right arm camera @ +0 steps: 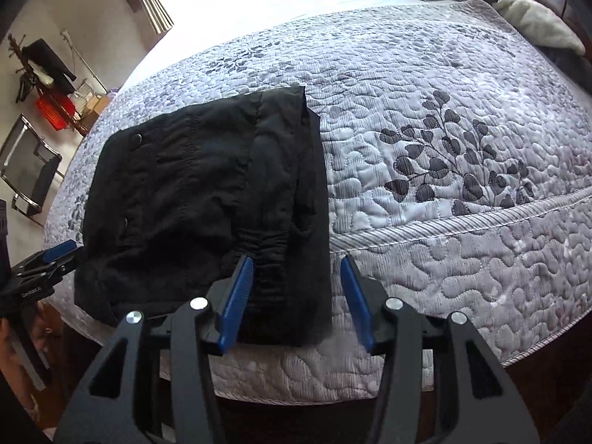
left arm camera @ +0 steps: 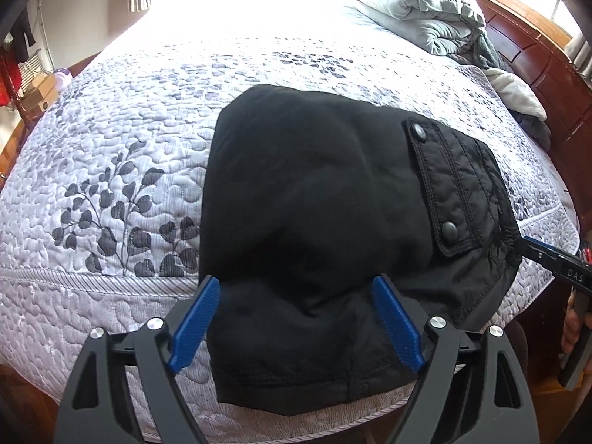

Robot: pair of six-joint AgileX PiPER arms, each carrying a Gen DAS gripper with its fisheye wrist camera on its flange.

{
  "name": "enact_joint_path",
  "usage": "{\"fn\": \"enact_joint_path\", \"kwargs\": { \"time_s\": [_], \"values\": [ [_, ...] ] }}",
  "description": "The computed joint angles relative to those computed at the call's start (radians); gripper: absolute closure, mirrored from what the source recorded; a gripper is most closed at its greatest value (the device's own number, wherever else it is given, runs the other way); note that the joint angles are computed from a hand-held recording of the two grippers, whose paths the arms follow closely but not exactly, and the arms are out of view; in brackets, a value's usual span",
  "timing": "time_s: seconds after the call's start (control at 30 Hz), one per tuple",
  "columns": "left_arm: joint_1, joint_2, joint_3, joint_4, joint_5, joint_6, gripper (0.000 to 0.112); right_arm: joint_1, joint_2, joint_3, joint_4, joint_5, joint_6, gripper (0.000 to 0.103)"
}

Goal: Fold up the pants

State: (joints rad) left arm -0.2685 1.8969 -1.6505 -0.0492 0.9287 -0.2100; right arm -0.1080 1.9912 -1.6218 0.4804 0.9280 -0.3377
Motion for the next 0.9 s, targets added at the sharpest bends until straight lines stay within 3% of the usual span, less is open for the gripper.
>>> {"fn": "enact_joint_path", "kwargs": {
  "time_s": [0.1,0.27,0.33,0.57,0.9],
  "values": [
    [0.026,0.039,-0.053,-0.001,0.024,0.005,0.026,0.008,0.032,-0.036,0.004,0.018,0.013,0.052],
    [0.076,0.097,-0.114,-0.072,0.061,0.066,0.018,0.019,0.077,-0.087,0.0,0.039,0.032,0.036],
    [0.08,0.107,-0.122,-0.065,0.059,0.084,0.013,0.014,0.096,-0.102,0.02,0.057,0.011,0.034],
    [0.125,0.131,-0.145,-0.146,0.1,0.158,0.013,-0.005,0.138,-0.134,0.076,0.091,-0.036,0.027],
    [0.06,0.127,-0.172,-0.027,0.07,0.148,0.013,0.012,0.205,-0.209,0.098,0.144,-0.041,0.019]
  ]
}}
